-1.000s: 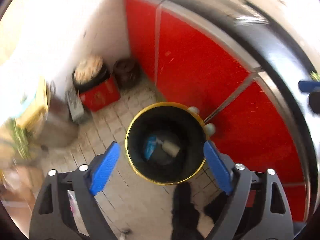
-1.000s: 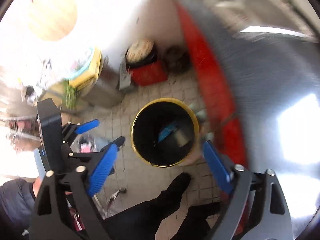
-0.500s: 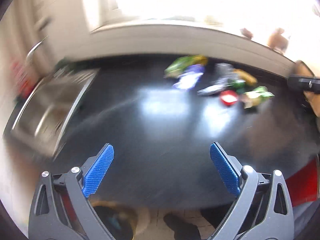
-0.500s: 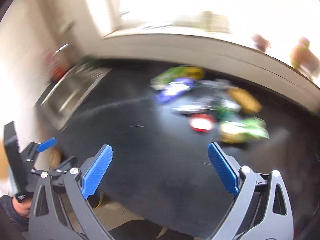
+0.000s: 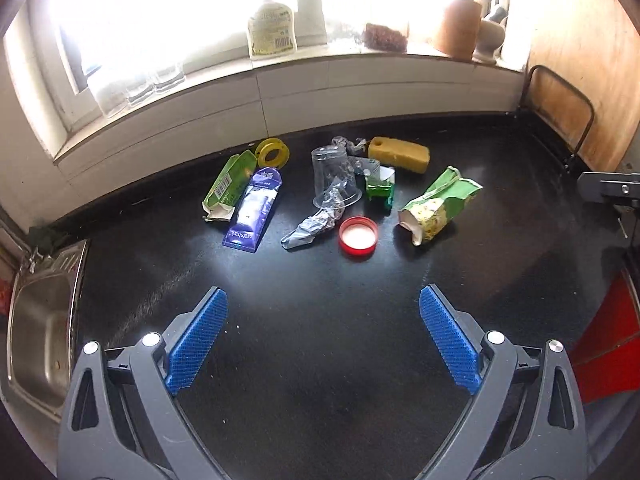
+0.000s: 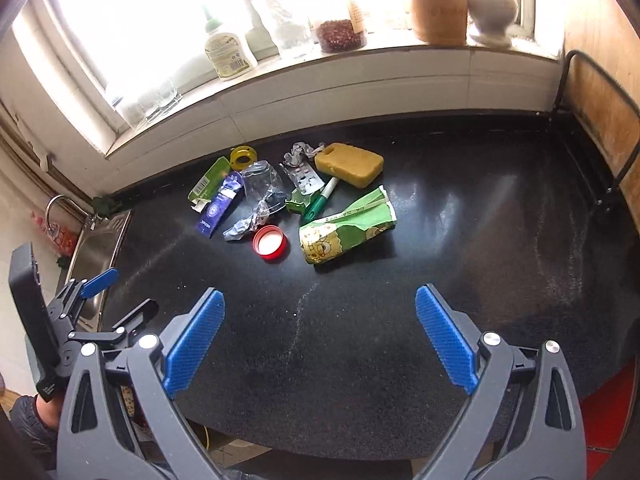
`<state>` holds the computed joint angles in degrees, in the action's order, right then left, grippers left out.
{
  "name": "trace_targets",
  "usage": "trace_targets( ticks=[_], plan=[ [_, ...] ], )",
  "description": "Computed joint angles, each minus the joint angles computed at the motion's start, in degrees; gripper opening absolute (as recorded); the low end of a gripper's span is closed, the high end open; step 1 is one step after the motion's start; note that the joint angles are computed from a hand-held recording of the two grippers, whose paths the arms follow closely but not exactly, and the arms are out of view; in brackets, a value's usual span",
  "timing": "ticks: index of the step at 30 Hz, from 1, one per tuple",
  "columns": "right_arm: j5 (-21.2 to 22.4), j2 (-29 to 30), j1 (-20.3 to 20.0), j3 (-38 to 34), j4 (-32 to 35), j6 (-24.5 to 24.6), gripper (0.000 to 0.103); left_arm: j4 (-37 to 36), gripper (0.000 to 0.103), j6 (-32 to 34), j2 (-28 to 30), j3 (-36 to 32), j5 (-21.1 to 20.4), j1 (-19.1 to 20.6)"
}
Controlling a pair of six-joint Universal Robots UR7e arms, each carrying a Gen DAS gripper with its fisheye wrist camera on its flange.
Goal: Collect trash
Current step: 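Swing both open tools back over the counter, then grasp the clear plastic cup with left tool while right tool grasps the green paper cup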
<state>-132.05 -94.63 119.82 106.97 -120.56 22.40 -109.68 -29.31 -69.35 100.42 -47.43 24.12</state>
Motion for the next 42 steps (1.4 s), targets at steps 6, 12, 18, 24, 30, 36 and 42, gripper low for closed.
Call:
trace_targets(
  ticks=[6,12,18,24,30,36,42],
  plan=[
    [3.88,2.89,-7.0,0.44,-3.84,-2.25,0.093,-4.98,0.094,4.81,6.34,-4.82,-2.3,5.82],
    [8.72,6.75,-14.41,-0.22,-6.61,-2.52,0.093,-12.48,0.094,13.76,16.43,-12.91,-4.04,11.1],
    [13.14,10.62,-19.84,-1.92,-8.56,-1.84,0.091,-14.91,0.094,19.82,24.93,-20.58,-6.95,15.96],
    [17.78,12.11,-23.13,-3.0,-9.26,-0.01,0.079,-16.01,0.07,21.12,28.83,-24.51,-10.46,18.82],
    [18.76,12.18,-21.38,-4.87,-10.6,-2.48,0.032,-15.48,0.043,18.82,28.14,-24.56,-11.91,18.91],
    [13.36,12.14,-16.03,-6.94,-9.73,-6.78,0.016,-15.98,0.042,15.41,22.97,-20.73,-10.53,15.94],
    [8.45,11.15,-11.46,-7.44,-5.97,-9.18,0.016,-11.78,0.042,12.78,17.78,-17.1,-6.18,11.24]
  ],
)
